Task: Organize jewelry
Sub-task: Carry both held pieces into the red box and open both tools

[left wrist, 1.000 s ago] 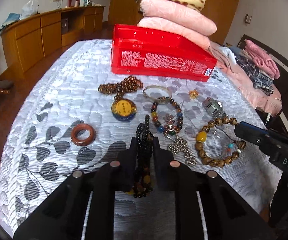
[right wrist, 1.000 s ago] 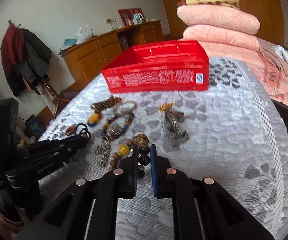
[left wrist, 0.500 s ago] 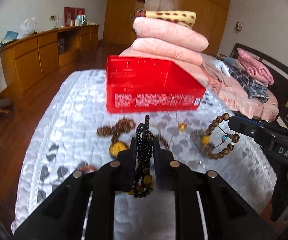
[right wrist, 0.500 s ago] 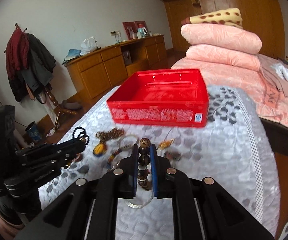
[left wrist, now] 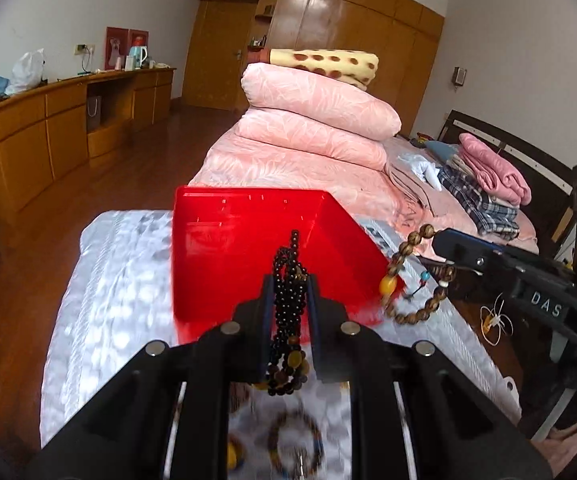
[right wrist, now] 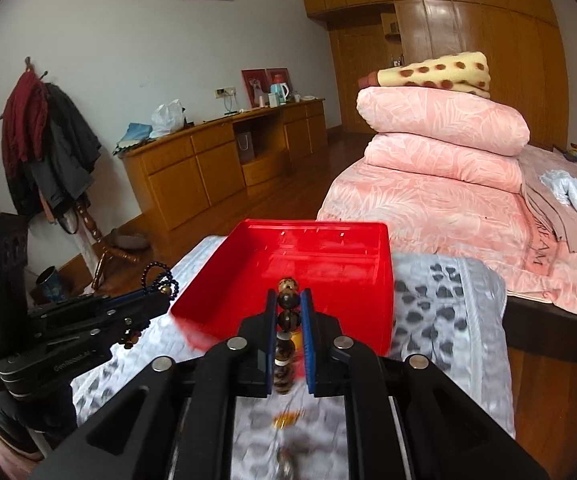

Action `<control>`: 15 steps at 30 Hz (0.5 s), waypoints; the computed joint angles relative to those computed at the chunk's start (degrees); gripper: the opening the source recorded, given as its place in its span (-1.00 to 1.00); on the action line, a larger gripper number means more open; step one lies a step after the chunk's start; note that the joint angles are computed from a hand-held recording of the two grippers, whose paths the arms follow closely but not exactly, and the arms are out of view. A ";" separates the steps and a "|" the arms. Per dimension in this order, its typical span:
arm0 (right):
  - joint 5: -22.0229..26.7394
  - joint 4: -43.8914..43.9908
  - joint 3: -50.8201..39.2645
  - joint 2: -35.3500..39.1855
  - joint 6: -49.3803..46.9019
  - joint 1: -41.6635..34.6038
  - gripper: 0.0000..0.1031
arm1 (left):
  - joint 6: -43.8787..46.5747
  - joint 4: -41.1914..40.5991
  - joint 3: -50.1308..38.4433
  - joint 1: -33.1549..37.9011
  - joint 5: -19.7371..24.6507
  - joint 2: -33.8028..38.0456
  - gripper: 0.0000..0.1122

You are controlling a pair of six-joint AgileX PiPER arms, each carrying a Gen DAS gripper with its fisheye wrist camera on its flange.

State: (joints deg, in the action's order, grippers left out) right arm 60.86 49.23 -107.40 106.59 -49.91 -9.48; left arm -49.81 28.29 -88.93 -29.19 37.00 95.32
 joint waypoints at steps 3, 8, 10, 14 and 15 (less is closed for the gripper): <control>0.47 -2.61 -8.45 6.03 4.66 1.83 -0.78 | 5.27 -4.92 -6.29 3.29 0.50 5.13 -0.74; 2.74 -8.50 -22.41 16.39 12.89 4.75 -0.78 | 11.00 -11.26 -14.85 7.26 2.57 13.38 -0.74; 4.50 -10.15 -27.45 20.17 15.74 5.36 -0.78 | 12.53 -13.01 -15.91 8.18 2.75 15.08 -0.74; 6.65 -12.86 -32.77 24.27 18.64 6.24 -0.74 | 13.83 -13.98 -18.28 8.84 4.29 17.79 -0.67; 6.53 -13.36 -32.68 24.34 18.81 6.34 -0.67 | 13.78 -14.03 -18.50 8.92 4.57 17.97 -0.59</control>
State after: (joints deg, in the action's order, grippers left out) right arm 67.39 35.87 -140.09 130.93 -31.11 -3.14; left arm -36.03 14.26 -107.43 -20.27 41.57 113.29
